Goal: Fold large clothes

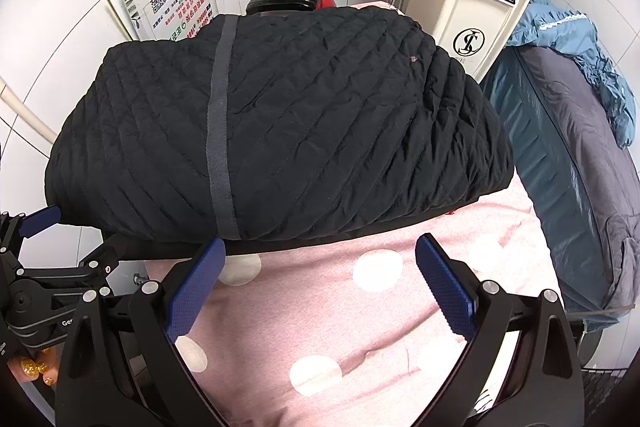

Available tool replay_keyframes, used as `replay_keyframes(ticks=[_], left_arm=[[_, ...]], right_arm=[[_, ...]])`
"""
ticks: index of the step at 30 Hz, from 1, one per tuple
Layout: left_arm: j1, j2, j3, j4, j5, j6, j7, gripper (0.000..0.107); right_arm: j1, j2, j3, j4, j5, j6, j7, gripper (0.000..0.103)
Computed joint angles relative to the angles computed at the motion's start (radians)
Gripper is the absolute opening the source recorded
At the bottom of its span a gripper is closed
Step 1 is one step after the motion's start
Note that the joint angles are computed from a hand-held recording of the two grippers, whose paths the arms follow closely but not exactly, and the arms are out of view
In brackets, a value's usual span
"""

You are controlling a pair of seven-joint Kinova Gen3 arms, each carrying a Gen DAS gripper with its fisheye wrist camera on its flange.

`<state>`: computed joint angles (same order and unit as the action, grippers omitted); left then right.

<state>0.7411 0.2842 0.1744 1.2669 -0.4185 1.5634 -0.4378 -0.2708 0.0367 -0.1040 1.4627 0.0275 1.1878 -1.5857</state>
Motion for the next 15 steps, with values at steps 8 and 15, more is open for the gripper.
replay_keyframes(ticks=[8, 15], left_arm=[[0.001, -0.002, 0.002, 0.001, -0.001, -0.005, 0.001, 0.097], [-0.003, -0.004, 0.002, 0.004, 0.005, -0.009, 0.0, 0.097]], right_arm=[[-0.004, 0.0, -0.002, -0.003, 0.004, 0.005, -0.003, 0.095], [-0.009, 0.001, -0.004, -0.002, 0.01, 0.002, -0.007, 0.095]])
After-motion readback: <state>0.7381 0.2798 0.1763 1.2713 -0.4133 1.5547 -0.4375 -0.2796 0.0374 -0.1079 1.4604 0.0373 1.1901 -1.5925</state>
